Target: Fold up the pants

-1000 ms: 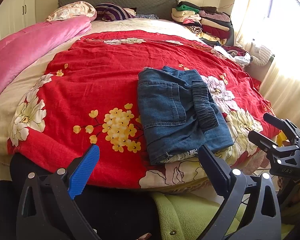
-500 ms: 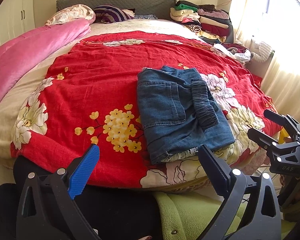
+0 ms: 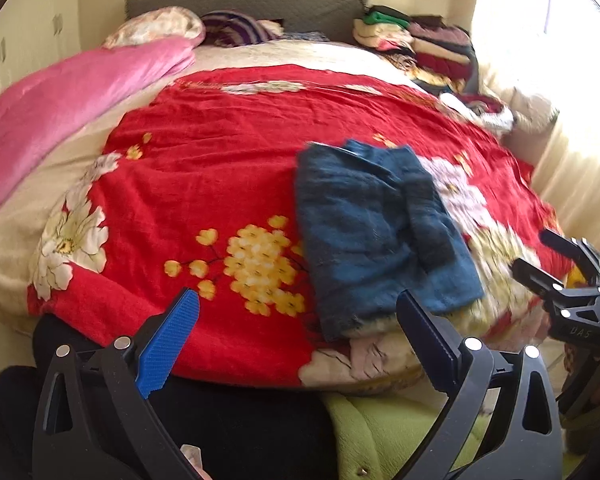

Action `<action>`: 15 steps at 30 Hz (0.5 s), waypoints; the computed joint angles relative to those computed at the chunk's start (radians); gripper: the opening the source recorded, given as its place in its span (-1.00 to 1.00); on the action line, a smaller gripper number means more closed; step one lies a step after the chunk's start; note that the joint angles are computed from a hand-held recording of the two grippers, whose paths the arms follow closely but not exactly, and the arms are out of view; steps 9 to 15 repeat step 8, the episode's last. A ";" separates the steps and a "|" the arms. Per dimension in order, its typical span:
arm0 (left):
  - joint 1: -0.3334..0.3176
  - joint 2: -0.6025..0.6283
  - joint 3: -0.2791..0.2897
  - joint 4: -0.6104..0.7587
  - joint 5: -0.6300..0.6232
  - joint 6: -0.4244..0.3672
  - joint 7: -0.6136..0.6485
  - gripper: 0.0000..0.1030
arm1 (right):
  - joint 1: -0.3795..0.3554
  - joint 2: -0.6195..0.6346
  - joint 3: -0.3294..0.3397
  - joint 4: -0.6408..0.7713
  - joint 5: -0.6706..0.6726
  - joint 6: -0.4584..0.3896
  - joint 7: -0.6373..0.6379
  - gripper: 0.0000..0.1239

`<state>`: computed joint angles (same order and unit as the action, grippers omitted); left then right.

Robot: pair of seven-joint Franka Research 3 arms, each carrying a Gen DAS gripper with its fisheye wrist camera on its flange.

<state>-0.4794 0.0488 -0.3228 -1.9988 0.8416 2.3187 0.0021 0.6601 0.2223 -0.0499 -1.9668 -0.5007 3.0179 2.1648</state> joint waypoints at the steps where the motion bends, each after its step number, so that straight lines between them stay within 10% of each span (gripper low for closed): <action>1: 0.013 -0.006 0.010 -0.006 -0.030 -0.018 0.030 0.91 | 0.016 0.009 -0.031 0.016 -0.035 0.002 0.037 0.52; 8: 0.164 -0.003 0.107 0.003 -0.026 -0.163 0.150 0.91 | -0.094 0.204 -0.102 0.322 0.012 -0.148 0.100 0.52; 15: 0.164 -0.003 0.107 0.003 -0.026 -0.163 0.150 0.91 | -0.094 0.204 -0.102 0.322 0.012 -0.148 0.100 0.52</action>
